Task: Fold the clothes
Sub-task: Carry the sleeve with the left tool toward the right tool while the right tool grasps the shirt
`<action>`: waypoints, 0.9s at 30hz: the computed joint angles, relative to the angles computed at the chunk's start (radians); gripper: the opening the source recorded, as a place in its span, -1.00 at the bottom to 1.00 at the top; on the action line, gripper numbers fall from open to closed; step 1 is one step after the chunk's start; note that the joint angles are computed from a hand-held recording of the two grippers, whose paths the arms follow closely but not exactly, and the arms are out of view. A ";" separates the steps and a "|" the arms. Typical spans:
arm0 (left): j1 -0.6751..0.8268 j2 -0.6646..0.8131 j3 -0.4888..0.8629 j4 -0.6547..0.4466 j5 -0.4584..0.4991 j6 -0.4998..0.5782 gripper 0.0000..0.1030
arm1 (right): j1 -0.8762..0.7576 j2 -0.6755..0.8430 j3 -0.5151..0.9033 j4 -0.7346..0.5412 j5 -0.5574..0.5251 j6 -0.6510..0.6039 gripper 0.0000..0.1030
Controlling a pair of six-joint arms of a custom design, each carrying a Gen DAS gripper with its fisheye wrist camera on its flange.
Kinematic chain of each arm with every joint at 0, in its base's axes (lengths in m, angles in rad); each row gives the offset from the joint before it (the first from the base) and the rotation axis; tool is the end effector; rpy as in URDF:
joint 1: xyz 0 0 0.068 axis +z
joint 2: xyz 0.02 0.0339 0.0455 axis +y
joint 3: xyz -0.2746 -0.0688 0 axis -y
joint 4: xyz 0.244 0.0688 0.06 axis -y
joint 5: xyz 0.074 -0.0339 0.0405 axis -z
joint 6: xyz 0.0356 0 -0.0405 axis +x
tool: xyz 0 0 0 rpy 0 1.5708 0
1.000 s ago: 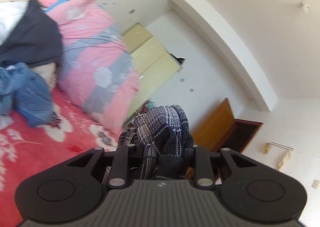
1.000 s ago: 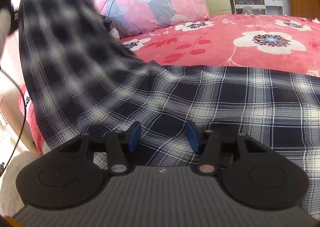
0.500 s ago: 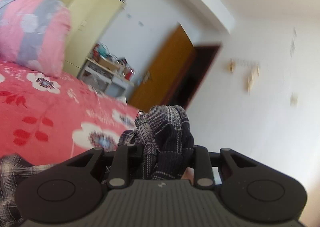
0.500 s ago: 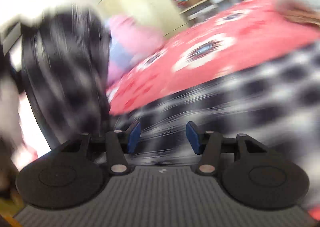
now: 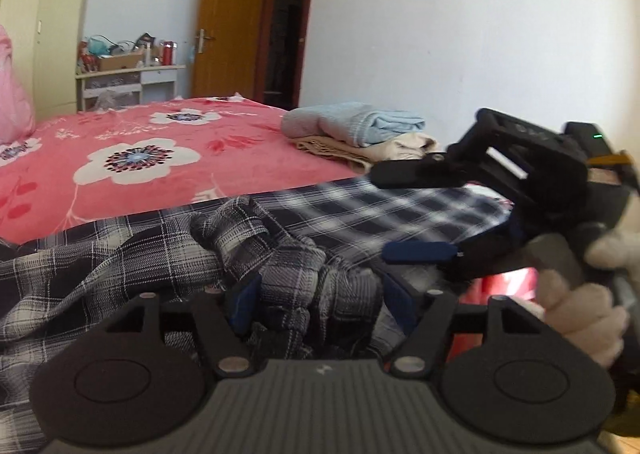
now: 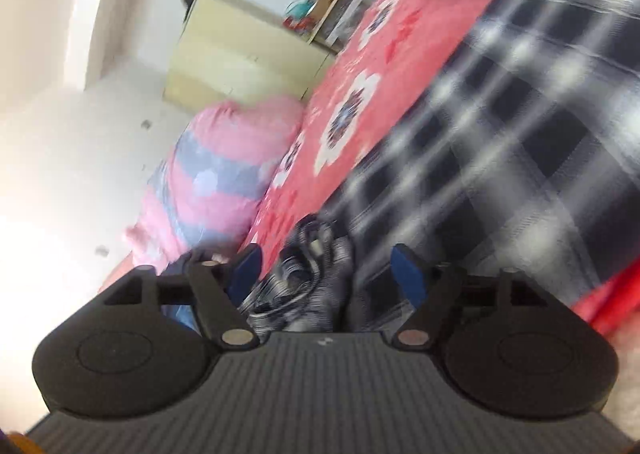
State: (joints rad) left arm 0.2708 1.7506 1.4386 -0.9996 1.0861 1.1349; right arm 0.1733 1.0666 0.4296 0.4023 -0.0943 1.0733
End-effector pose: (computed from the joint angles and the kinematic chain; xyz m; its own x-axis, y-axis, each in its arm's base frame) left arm 0.3389 0.0614 0.2783 -0.3081 0.3528 -0.8835 0.8839 0.4496 -0.1288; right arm 0.2217 0.0422 0.2316 -0.3395 0.8288 -0.4449 0.0763 0.4957 0.8651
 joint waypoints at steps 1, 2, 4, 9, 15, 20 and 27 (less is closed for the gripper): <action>0.018 0.030 0.067 -0.124 0.019 0.070 0.35 | -0.003 0.006 0.020 -0.018 -0.020 -0.012 0.60; 0.042 0.072 0.141 -0.248 0.039 0.142 0.37 | 0.001 -0.001 0.039 -0.043 -0.024 -0.032 0.60; 0.090 0.138 0.255 -0.446 0.070 0.251 0.37 | 0.050 -0.044 0.071 -0.104 0.053 -0.136 0.61; 0.095 0.102 0.218 -0.285 0.063 0.143 0.32 | 0.311 -0.105 0.135 -0.159 0.578 -0.531 0.98; 0.045 0.035 0.081 -0.074 0.015 0.062 0.19 | 0.331 -0.080 0.171 -0.212 0.725 -0.524 0.98; 0.048 0.058 0.078 -0.111 0.035 0.099 -0.13 | 0.330 0.007 0.245 -0.280 0.647 -0.614 0.98; 0.072 0.110 0.099 -0.225 0.087 0.238 -0.28 | 0.098 0.191 0.426 -0.519 0.041 -0.333 0.80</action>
